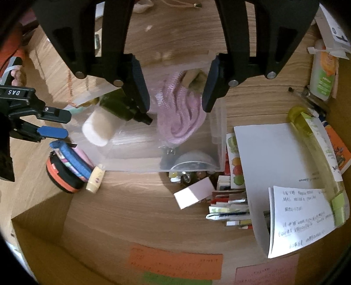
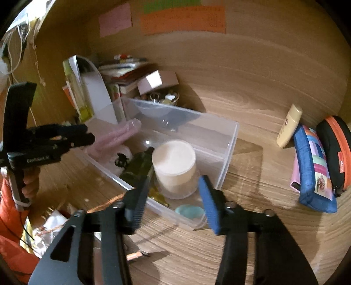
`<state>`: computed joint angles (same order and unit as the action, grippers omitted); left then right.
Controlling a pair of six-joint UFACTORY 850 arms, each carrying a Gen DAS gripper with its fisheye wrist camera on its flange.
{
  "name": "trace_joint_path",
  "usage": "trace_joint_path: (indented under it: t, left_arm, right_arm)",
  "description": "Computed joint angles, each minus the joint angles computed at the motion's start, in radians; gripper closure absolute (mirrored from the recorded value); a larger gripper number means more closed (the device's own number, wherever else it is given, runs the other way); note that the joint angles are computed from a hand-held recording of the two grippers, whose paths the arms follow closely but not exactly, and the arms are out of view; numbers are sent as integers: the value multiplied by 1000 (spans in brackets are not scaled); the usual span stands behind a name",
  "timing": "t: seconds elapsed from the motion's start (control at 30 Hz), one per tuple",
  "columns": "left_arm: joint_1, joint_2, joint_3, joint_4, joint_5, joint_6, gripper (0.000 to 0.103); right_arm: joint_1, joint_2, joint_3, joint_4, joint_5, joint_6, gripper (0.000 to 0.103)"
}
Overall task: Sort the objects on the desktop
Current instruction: 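Carry both items into the clear box and open both tools, then reach the right tool to the pink headphones while the left tool approaches the white drawstring bag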
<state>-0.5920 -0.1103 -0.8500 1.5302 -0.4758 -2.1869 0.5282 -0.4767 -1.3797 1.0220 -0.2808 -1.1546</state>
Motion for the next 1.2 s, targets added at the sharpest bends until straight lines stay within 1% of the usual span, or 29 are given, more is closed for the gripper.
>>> trace_joint_path:
  t: [0.03, 0.07, 0.1, 0.13, 0.17, 0.2, 0.23, 0.27, 0.33, 0.4, 0.5, 0.67, 0.73, 0.77, 0.93, 1.03, 1.2]
  left_arm:
    - [-3, 6, 3, 1, 1, -2, 53]
    - [-8, 12, 6, -4, -4, 3, 49]
    - [-18, 18, 7, -30, -25, 27, 47]
    - [-27, 21, 6, -53, -46, 47, 42]
    - [-36, 24, 7, -74, -68, 67, 40]
    - [-47, 29, 8, -99, -96, 87, 39]
    - [-53, 33, 10, -113, -110, 92, 37]
    - [-59, 39, 14, -123, -122, 91, 34]
    - [-72, 52, 25, -145, -147, 80, 30]
    - [-87, 65, 37, -162, -171, 66, 29]
    - [-109, 79, 49, -184, -209, 64, 27]
    - [-160, 104, 73, -211, -292, 61, 16]
    - [-175, 115, 85, -217, -308, 59, 14]
    - [-180, 119, 91, -221, -312, 56, 12]
    - [-211, 139, 121, -267, -337, 49, 12]
    - [-234, 152, 145, -270, -343, 12, 12]
    - [-288, 153, 167, -261, -345, -44, 12]
  right_arm:
    - [1, 5, 3, 2, 0, 2, 54]
    - [2, 10, 7, 11, 1, -3, 53]
    - [3, 16, 14, 36, 4, -21, 49]
    - [2, 22, 25, 76, 5, -57, 45]
    - [1, 31, 40, 143, 7, -117, 36]
    - [2, 40, 57, 216, 12, -187, 30]
    - [4, 50, 74, 279, 21, -253, 29]
    - [7, 55, 85, 301, 28, -278, 28]
    - [10, 59, 94, 280, 32, -262, 28]
    - [10, 63, 102, 244, 25, -222, 28]
    - [5, 77, 127, 254, 13, -226, 28]
    - [10, 129, 203, 362, 44, -343, 28]
    - [13, 153, 238, 435, 55, -418, 24]
    - [15, 165, 255, 479, 62, -461, 19]
    - [21, 199, 308, 595, 70, -575, 18]
    - [23, 214, 333, 616, 60, -598, 18]
    - [36, 237, 377, 684, 65, -675, 18]
